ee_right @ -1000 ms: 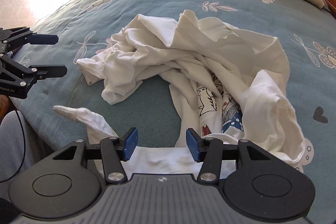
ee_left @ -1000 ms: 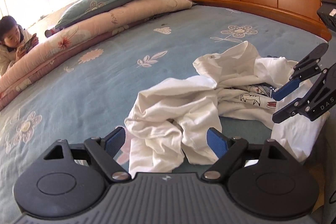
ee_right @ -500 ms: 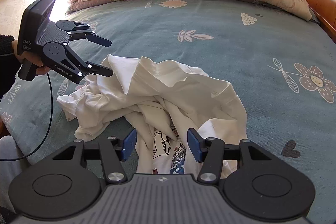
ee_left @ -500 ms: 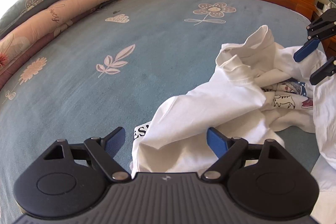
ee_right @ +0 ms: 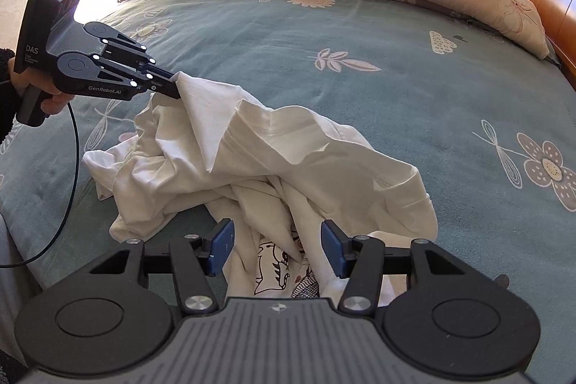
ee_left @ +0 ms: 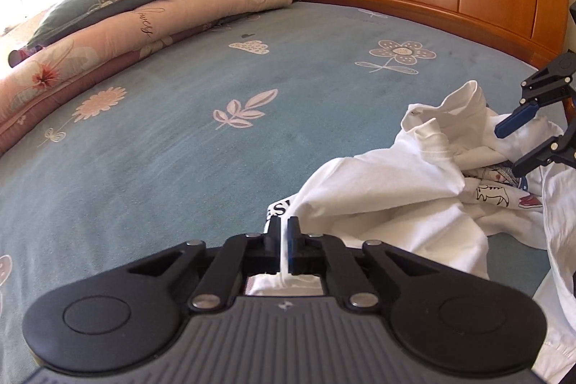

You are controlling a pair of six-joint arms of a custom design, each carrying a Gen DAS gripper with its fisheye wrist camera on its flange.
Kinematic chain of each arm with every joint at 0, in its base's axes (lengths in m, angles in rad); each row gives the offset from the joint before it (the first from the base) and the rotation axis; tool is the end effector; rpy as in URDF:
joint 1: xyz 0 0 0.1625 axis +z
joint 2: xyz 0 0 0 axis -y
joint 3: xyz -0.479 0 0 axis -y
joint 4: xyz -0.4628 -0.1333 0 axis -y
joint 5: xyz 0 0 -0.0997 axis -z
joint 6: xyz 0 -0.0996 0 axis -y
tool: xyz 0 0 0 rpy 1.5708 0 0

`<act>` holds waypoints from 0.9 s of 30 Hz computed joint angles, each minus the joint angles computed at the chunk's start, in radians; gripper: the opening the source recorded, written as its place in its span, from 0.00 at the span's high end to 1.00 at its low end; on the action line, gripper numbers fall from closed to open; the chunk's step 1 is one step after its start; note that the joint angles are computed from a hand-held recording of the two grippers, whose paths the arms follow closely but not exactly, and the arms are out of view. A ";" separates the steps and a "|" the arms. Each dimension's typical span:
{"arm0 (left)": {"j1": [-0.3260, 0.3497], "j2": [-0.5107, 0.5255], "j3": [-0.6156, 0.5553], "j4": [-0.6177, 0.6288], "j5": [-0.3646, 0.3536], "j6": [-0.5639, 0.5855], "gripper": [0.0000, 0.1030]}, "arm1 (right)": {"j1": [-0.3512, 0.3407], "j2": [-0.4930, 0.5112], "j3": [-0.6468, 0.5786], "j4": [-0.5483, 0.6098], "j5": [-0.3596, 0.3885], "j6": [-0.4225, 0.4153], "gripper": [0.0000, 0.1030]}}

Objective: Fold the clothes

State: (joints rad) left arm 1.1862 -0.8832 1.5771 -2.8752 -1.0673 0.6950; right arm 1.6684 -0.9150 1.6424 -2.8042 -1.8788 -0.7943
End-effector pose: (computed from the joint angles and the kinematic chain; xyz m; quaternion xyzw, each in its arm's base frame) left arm -0.1288 -0.8017 0.2224 0.4105 0.8308 -0.2508 0.2797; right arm 0.1777 -0.7573 0.1997 0.3780 -0.8797 0.1818 0.2240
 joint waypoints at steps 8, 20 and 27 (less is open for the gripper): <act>-0.021 -0.071 0.088 -0.005 0.027 -0.010 0.96 | 0.016 -0.003 0.005 -0.011 0.023 -0.050 0.44; -0.017 -0.037 0.111 0.058 -0.067 -0.024 0.92 | 0.039 0.218 -0.295 0.159 0.133 -0.122 0.44; -0.019 -0.052 0.138 0.030 -0.060 -0.006 0.89 | 0.010 0.180 -0.235 0.231 0.057 -0.056 0.43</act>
